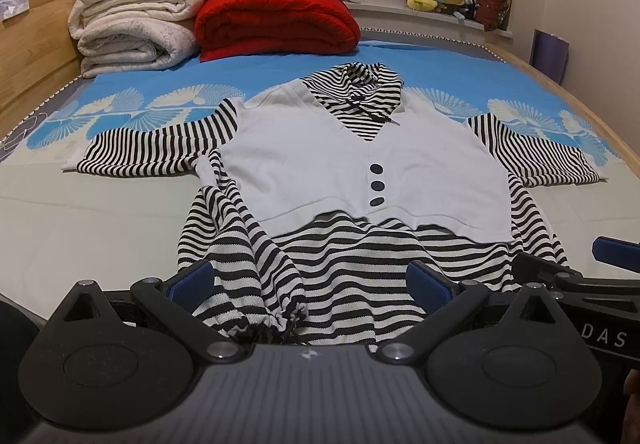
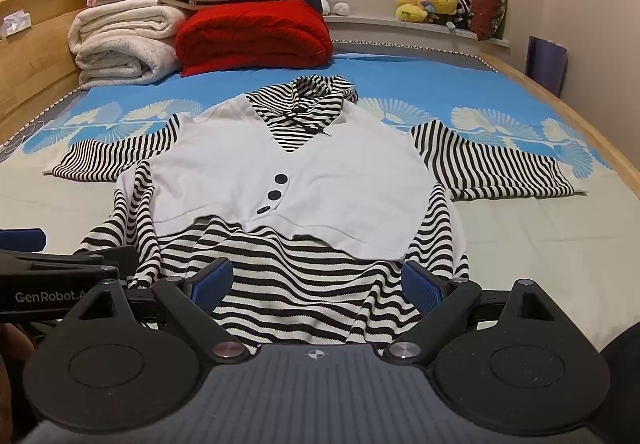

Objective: Fold small clothes

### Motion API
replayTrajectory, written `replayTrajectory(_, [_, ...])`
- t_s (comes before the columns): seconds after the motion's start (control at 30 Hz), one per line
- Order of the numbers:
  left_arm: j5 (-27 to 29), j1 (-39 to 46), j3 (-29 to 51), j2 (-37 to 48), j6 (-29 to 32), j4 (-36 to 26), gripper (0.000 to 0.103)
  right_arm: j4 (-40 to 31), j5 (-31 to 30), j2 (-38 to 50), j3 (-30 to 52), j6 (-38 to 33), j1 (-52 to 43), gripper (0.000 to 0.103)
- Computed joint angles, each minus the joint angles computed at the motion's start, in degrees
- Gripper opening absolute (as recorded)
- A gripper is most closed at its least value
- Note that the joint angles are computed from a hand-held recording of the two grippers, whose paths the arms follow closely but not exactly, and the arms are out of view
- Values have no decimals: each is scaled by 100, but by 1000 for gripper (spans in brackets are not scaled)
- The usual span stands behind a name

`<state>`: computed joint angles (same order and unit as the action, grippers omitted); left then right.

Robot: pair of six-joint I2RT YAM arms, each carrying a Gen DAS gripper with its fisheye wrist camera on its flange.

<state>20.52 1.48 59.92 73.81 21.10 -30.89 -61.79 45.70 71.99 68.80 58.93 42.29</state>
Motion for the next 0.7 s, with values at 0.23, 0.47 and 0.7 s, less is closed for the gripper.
replayTrajectory(0.23, [-6,8,-59,4,14,45,102,-14,-14,14,8,-4,-5,92])
replayTrajectory(0.47, [-57,-29,-24,17,19,-8,102,-26,-42,31,10,-7,-22,92])
replayTrajectory(0.7, [-82,-47,-6,20,24,-29,102,-33,-45,38,12,-4,-23,92])
